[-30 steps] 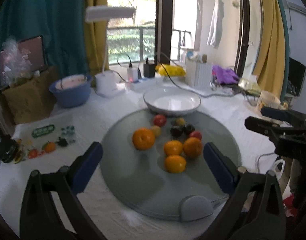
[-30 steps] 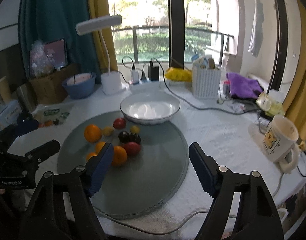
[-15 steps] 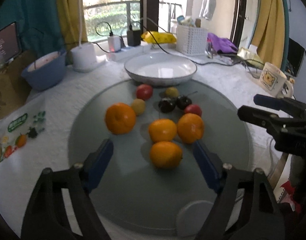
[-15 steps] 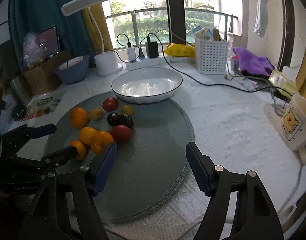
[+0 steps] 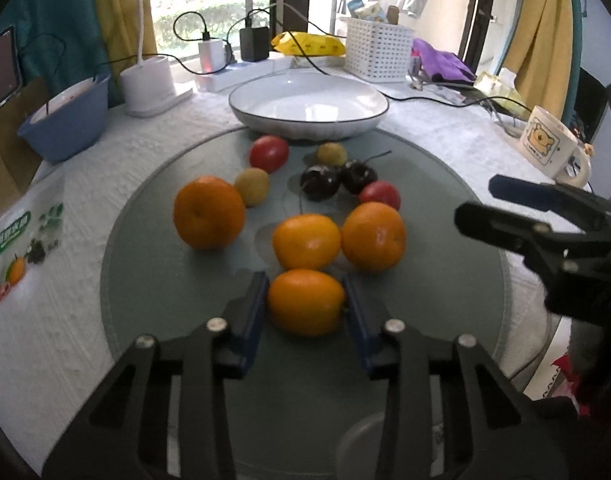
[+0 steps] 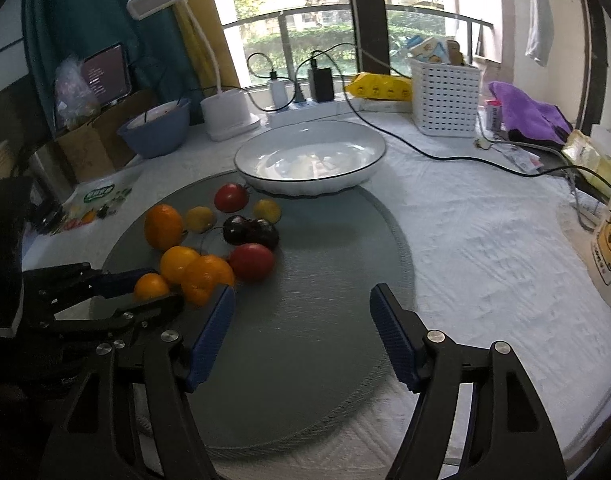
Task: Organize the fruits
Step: 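Move both tools down toward the oranges on the grey tray, then grasp an orange with the left tool while the right tool grasps another orange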
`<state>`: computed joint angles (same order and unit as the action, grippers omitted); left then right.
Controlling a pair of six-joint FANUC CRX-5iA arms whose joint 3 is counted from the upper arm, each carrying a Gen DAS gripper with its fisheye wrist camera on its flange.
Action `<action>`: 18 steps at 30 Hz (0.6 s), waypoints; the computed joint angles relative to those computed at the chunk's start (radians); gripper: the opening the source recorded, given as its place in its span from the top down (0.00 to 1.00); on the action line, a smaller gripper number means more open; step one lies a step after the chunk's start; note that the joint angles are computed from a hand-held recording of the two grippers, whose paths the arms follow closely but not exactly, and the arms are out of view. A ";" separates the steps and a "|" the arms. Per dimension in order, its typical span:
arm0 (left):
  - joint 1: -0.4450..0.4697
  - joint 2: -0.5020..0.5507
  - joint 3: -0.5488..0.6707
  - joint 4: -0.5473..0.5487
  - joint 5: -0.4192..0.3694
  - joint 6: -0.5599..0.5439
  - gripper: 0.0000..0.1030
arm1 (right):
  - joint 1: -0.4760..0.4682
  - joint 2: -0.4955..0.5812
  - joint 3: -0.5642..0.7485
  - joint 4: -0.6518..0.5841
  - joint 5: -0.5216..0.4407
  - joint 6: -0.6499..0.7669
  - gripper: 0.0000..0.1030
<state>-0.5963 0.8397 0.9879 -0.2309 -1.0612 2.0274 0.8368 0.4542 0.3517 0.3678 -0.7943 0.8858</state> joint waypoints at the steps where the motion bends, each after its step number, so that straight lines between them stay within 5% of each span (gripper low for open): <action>1: 0.002 -0.007 -0.013 0.003 0.008 0.000 0.62 | 0.003 0.004 0.008 -0.011 -0.001 0.014 0.29; 12: 0.028 -0.121 -0.195 0.006 0.140 0.033 0.62 | 0.024 0.095 0.159 -0.118 -0.075 0.157 0.30; 14: 0.033 -0.133 -0.214 0.005 0.154 0.037 0.62 | 0.024 0.117 0.192 -0.128 -0.099 0.171 0.41; 18: 0.044 -0.159 -0.260 0.007 0.188 0.044 0.62 | 0.025 0.148 0.238 -0.144 -0.134 0.186 0.48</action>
<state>-0.5528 0.6805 0.7276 -0.2236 -0.8734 2.0717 0.8617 0.6021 0.5896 0.2239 -0.9282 1.0721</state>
